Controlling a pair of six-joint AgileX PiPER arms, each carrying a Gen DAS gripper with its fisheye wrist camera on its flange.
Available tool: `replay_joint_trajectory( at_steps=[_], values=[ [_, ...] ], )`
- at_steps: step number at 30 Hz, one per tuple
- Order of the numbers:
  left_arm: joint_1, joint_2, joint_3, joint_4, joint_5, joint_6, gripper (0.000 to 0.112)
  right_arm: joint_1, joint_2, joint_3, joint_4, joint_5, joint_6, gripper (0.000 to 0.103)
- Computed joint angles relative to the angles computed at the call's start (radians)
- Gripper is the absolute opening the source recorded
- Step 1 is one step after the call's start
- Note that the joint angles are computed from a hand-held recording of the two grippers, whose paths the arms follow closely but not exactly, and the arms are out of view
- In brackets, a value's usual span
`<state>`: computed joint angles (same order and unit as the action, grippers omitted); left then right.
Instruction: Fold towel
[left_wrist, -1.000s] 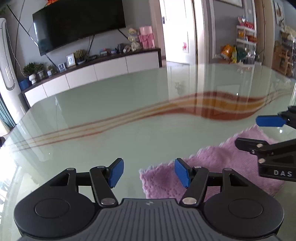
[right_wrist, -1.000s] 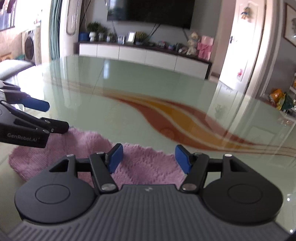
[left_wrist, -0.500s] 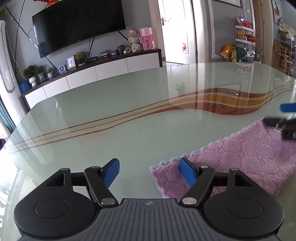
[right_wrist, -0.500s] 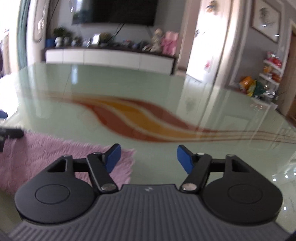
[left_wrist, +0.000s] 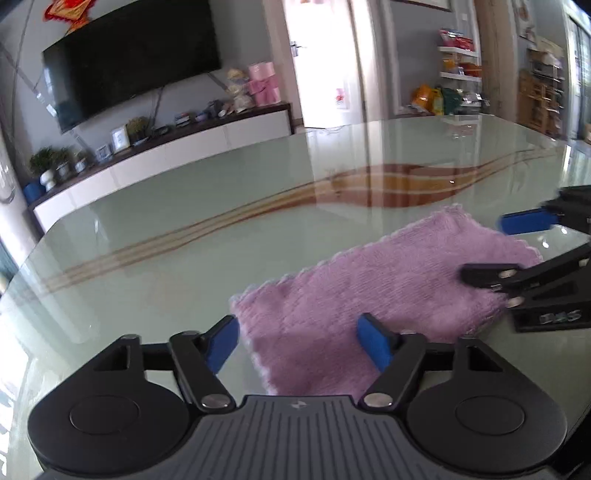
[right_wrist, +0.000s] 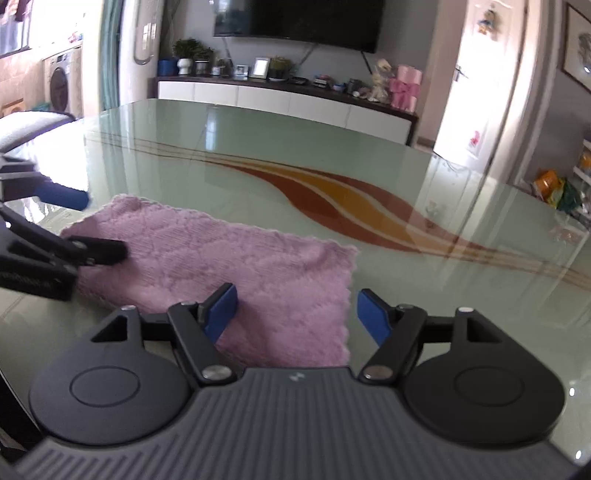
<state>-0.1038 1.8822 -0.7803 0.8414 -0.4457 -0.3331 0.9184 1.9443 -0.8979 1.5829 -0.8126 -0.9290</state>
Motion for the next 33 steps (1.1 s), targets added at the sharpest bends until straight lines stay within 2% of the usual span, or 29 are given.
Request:
replay_joint_trajectory(
  at_steps=[8,11,14,19,23,25,29,33],
  values=[
    [0.046,-0.011,0.024,0.028,-0.023,-0.015,0.081,0.007,-0.050,0.077,0.121,-0.098,0.084,0.071],
    [0.043,-0.009,0.006,0.040,-0.010,-0.025,0.081,0.023,-0.062,0.101,0.024,-0.095,0.176,0.071],
    [0.039,-0.012,-0.003,0.060,-0.001,-0.052,0.081,0.019,-0.051,0.106,-0.078,-0.035,0.241,0.072],
    [0.059,-0.007,-0.010,0.104,-0.022,-0.052,0.082,0.044,-0.037,0.104,0.002,-0.054,0.194,0.075],
    [0.088,0.001,-0.016,0.147,-0.047,-0.046,0.083,0.070,-0.038,0.081,0.109,-0.151,0.099,0.074],
    [0.094,0.003,-0.021,0.161,-0.048,-0.056,0.083,0.077,-0.049,0.091,0.090,-0.163,0.138,0.074],
    [0.090,0.003,-0.018,0.140,-0.049,-0.040,0.083,0.043,-0.033,0.065,0.015,-0.127,0.167,0.074],
    [0.081,0.000,-0.014,0.116,-0.042,-0.021,0.083,-0.023,-0.011,0.005,0.021,-0.029,0.129,0.075]
  ],
)
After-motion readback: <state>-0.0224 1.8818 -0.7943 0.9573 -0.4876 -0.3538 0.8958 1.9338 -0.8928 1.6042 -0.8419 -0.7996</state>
